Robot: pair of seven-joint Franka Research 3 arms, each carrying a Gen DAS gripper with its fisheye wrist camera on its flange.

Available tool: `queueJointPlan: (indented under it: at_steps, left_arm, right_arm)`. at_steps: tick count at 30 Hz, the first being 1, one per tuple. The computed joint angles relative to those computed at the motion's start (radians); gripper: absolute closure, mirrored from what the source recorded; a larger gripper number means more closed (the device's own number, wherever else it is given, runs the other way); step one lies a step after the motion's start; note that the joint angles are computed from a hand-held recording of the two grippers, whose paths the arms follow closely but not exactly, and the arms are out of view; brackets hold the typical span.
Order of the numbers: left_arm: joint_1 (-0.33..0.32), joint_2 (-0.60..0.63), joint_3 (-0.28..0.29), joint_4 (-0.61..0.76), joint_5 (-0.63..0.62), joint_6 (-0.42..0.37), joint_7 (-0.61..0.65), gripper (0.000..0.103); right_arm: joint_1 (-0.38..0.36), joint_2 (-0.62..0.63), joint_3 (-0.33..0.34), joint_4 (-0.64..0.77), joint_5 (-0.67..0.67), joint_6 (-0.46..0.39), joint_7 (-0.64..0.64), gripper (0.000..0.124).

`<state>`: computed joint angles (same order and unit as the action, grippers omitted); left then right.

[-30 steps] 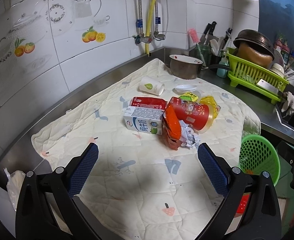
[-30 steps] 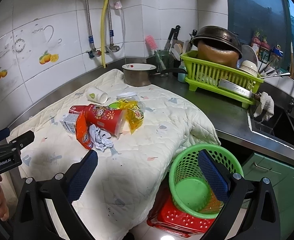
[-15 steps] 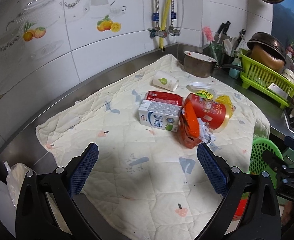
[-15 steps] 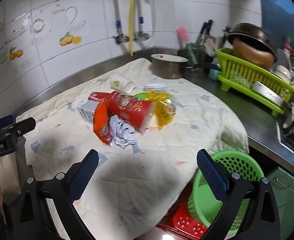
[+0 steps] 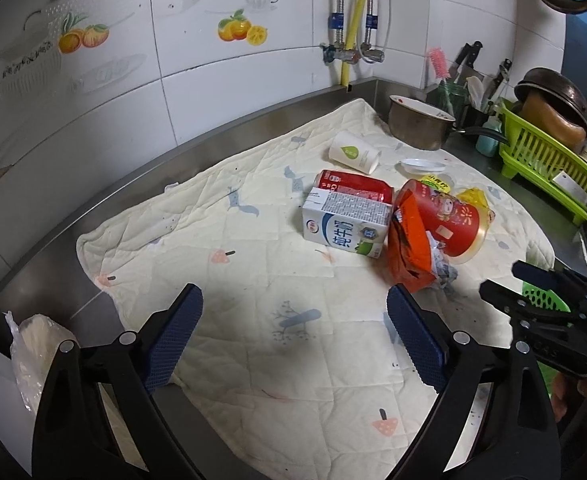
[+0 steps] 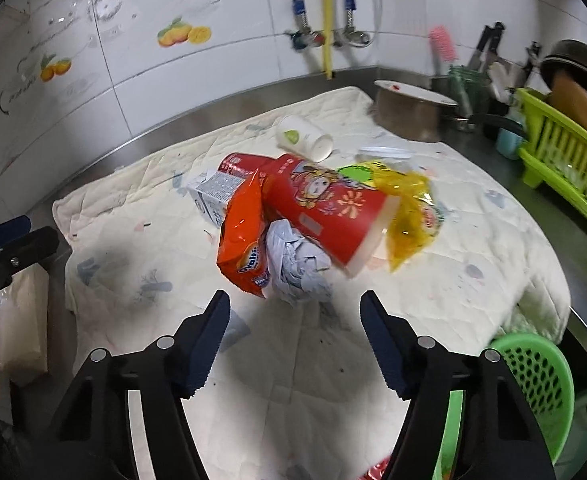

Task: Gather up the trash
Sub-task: 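Reach the right gripper into the pile and grasp the crumpled white tissue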

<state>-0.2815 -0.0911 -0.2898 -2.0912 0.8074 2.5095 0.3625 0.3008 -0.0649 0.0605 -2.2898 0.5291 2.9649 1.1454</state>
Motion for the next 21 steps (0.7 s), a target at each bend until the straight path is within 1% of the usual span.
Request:
queueJointPlan:
  at_steps: [2, 4, 6, 8, 13, 17, 20, 21]
  left_arm:
    - [0.001, 0.004, 0.002, 0.0, -0.001, 0.003, 0.002, 0.012]
    - [0.003, 0.007, 0.005, 0.0, -0.008, 0.004, 0.007, 0.012]
    - [0.004, 0.009, 0.007, -0.001, -0.012, 0.004, 0.009, 0.014]
    - [0.005, 0.011, 0.01, -0.001, -0.018, 0.004, 0.012, 0.015]
    - [0.01, 0.015, 0.016, -0.003, -0.032, 0.009, 0.015, 0.018]
    - [0.011, 0.027, 0.018, 0.004, -0.039, 0.019, 0.026, 0.019]
    - [0.01, 0.037, 0.021, 0.011, -0.055, 0.038, 0.047, 0.02]
    - [0.009, 0.043, 0.021, 0.018, -0.053, 0.038, 0.051, 0.02]
  right_arm:
    - [0.009, 0.034, -0.008, 0.04, 0.061, -0.032, -0.069, 0.066]
    - [0.0, 0.067, -0.002, 0.071, 0.042, -0.047, -0.068, 0.069]
    - [-0.007, 0.1, 0.007, 0.108, 0.07, -0.066, -0.112, 0.072]
    - [-0.013, 0.127, 0.013, 0.134, 0.058, -0.08, -0.122, 0.076]
    - [-0.026, 0.185, 0.027, 0.187, 0.024, -0.097, -0.142, 0.083]
    - [-0.041, 0.225, 0.038, 0.226, 0.02, -0.116, -0.167, 0.086]
    - [-0.04, 0.251, 0.037, 0.248, -0.016, -0.126, -0.161, 0.088]
    - [-0.041, 0.26, 0.035, 0.255, -0.028, -0.132, -0.158, 0.09]
